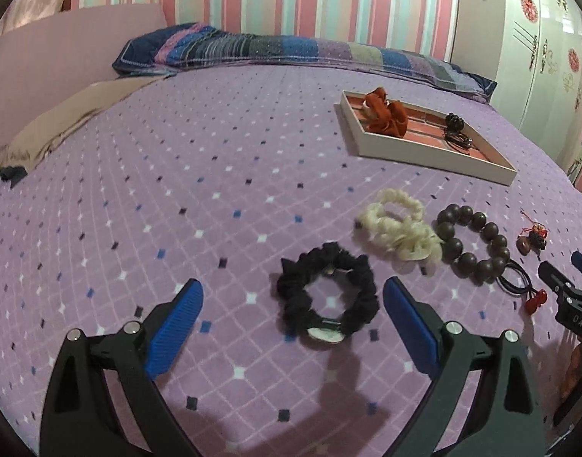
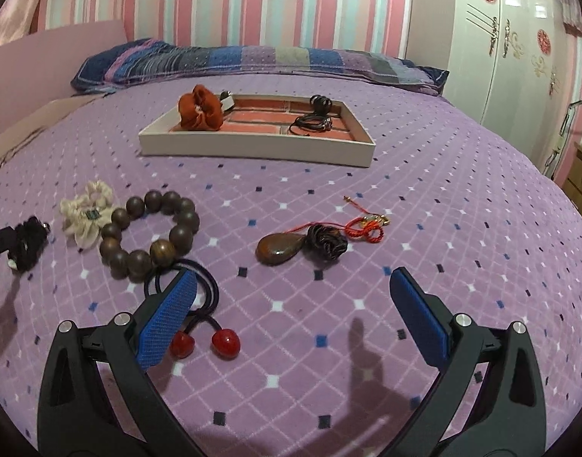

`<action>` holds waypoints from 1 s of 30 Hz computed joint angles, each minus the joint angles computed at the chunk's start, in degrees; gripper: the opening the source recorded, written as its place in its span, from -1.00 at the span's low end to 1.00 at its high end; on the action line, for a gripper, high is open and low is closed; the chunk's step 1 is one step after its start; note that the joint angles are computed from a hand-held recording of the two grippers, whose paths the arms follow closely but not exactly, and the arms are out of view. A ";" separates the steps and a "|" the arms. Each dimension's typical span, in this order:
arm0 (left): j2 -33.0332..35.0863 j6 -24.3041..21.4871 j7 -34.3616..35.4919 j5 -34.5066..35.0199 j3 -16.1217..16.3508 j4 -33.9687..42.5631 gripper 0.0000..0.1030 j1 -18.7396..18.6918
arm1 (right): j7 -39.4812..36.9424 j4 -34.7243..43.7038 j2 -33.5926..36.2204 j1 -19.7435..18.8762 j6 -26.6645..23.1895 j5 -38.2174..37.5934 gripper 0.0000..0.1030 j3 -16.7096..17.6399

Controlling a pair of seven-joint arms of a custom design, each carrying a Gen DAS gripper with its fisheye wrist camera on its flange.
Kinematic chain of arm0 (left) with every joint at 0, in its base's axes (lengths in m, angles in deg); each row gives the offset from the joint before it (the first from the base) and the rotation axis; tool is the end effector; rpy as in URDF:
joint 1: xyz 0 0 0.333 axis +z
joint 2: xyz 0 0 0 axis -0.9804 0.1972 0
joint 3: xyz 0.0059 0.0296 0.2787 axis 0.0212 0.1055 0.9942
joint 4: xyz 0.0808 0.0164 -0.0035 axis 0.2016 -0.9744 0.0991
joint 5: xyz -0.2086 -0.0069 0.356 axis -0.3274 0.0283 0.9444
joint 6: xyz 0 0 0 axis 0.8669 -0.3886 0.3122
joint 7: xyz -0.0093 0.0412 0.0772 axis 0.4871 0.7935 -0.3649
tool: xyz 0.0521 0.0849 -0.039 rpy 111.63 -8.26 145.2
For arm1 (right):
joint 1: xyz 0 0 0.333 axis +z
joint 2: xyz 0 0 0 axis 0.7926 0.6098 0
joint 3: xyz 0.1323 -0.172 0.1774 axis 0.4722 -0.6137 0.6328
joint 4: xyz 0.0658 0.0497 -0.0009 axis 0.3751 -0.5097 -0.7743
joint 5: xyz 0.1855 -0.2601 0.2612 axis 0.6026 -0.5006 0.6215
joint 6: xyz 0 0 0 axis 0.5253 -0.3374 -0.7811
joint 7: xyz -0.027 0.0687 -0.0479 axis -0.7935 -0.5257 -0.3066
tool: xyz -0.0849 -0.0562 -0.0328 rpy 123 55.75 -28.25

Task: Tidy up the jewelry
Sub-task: 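Grasp the black scrunchie with the left tool while the right tool grasps the red-beaded hair tie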

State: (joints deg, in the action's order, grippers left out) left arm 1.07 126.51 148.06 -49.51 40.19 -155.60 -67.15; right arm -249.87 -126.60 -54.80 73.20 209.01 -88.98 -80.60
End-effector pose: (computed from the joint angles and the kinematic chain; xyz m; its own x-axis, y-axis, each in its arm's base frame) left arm 0.5465 -0.1574 0.3285 -0.2838 -0.9576 0.0494 -0.6706 0.1614 -0.7240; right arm 0.4500 0.2595 0.3135 -0.2975 -0.9517 0.0766 -0.6317 0.1361 -0.7632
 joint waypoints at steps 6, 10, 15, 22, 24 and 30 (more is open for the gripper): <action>1.65 0.15 -0.26 0.80 0.84 0.93 0.81 -0.05 | -2.55 1.35 1.92 -0.06 0.84 2.06 0.91 -0.51; 3.40 -0.45 0.06 1.66 -3.48 1.90 0.81 4.58 | -5.25 2.42 3.39 0.22 1.33 4.36 0.91 -1.05; 5.23 -0.50 1.93 1.37 -9.92 2.45 0.75 11.06 | -6.38 2.59 4.22 0.01 4.68 4.57 0.66 -1.98; 5.89 -1.83 4.02 -0.83 -4.53 4.14 0.38 5.05 | -5.88 2.84 4.95 -0.32 9.50 2.29 0.18 -2.78; 5.84 -1.66 4.69 -1.73 -4.16 4.09 0.26 4.56 | -5.50 2.75 4.92 -0.38 10.45 1.71 0.04 -2.88; 6.27 -1.63 6.61 -3.50 -8.02 3.98 0.00 8.31 | -5.54 3.02 5.22 -0.45 13.07 -0.06 -0.40 -3.03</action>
State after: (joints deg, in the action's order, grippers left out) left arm 7.34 124.88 154.67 -53.01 32.16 -151.63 -58.84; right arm -255.41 -123.58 -49.58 72.75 222.07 -89.04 -83.63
